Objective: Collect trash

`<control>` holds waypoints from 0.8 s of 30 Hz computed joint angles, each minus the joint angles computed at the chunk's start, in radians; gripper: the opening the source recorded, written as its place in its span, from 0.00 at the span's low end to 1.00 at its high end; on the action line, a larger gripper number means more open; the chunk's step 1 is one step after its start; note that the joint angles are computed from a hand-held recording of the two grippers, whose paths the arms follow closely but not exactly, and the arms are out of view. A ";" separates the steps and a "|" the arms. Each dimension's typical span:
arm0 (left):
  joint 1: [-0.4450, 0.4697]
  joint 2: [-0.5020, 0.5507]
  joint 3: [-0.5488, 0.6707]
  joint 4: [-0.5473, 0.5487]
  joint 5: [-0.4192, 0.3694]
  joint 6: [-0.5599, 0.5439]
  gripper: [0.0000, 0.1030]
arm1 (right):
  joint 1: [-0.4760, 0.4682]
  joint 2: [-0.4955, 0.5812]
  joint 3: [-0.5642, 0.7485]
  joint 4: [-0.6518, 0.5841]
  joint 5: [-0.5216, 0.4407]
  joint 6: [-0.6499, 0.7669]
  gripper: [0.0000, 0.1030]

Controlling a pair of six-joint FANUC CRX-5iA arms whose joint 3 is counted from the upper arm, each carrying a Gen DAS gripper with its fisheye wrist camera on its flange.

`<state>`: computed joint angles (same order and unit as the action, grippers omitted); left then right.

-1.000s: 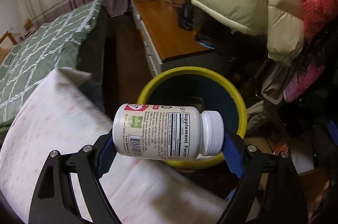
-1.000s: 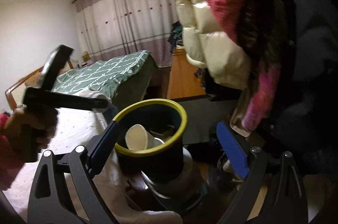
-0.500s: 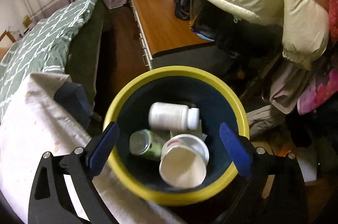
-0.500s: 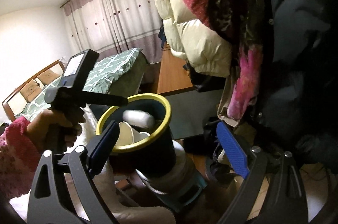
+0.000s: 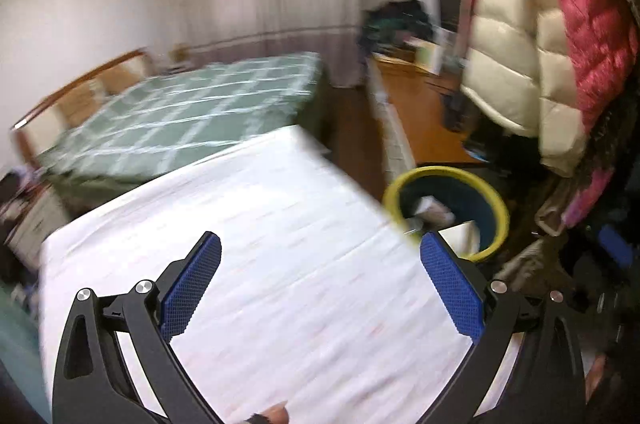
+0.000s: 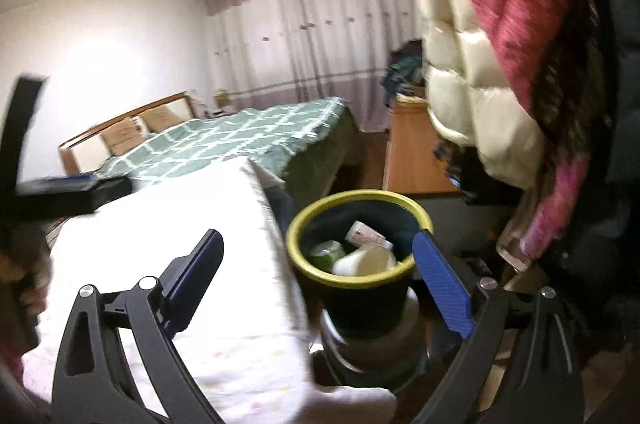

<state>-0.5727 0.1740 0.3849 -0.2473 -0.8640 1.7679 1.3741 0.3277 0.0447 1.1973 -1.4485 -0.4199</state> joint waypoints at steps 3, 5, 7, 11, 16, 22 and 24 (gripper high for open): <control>0.006 -0.184 -0.166 -0.155 0.015 0.198 0.95 | 0.011 0.023 0.041 0.024 -0.002 0.046 0.90; 0.005 -0.289 -0.252 -0.236 0.000 0.298 0.95 | 0.019 0.029 0.057 0.030 0.002 0.067 0.90; 0.014 -0.382 -0.324 -0.285 -0.033 0.375 0.95 | 0.029 0.040 0.080 0.030 -0.001 0.093 0.91; 0.026 -0.507 -0.416 -0.346 -0.106 0.484 0.95 | 0.049 0.064 0.124 0.027 -0.022 0.147 0.91; 0.043 -0.623 -0.514 -0.354 -0.117 0.551 0.95 | 0.072 0.086 0.160 0.013 -0.047 0.174 0.92; -0.061 -0.635 -0.512 -0.463 -0.206 0.667 0.95 | 0.090 0.090 0.166 0.010 -0.065 0.169 0.92; -0.092 -0.636 -0.509 -0.494 -0.225 0.691 0.95 | 0.093 0.092 0.169 0.009 -0.067 0.173 0.92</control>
